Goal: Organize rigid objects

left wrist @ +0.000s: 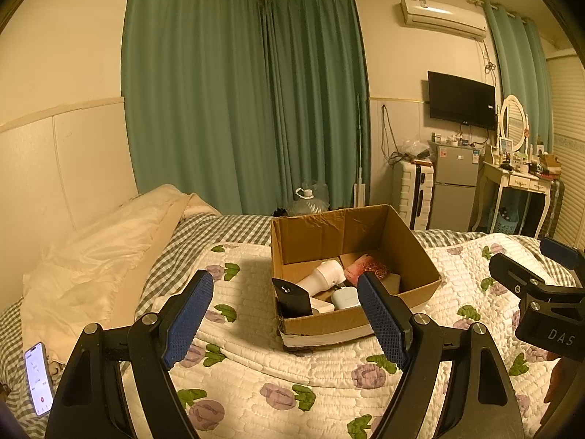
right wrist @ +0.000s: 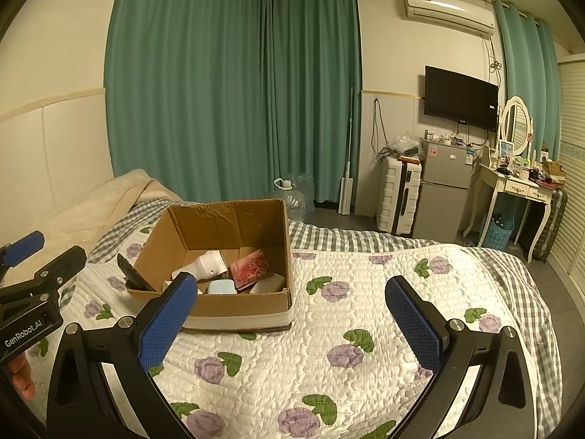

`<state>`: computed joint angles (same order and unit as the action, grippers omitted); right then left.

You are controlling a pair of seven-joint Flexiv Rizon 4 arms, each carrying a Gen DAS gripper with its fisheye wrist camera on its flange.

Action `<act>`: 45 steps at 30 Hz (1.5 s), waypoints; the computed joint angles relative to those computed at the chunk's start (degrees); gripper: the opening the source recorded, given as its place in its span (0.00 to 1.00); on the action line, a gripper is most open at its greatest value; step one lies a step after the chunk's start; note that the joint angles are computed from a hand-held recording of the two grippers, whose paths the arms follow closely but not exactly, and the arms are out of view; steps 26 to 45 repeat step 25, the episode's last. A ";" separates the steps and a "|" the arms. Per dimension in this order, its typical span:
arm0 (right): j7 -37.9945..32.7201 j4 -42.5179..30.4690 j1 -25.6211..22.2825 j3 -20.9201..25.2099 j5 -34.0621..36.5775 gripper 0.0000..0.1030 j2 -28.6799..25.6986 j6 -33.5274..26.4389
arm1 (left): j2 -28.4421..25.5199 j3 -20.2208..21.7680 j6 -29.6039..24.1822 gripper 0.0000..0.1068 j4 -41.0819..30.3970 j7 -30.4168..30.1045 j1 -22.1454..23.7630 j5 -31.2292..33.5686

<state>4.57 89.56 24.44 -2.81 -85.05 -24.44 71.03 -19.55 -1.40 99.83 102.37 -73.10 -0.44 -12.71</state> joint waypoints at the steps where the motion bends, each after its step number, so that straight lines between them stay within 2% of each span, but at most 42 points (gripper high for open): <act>1: 0.06 0.02 0.00 0.00 -0.04 1.00 0.01 -0.01 | -0.01 -0.17 0.02 0.78 -0.02 0.05 0.14 0.05; 45: -1.62 -0.22 0.51 -0.49 2.43 1.00 -0.83 0.22 | 0.18 0.48 0.38 0.78 0.68 -0.03 -0.27 0.42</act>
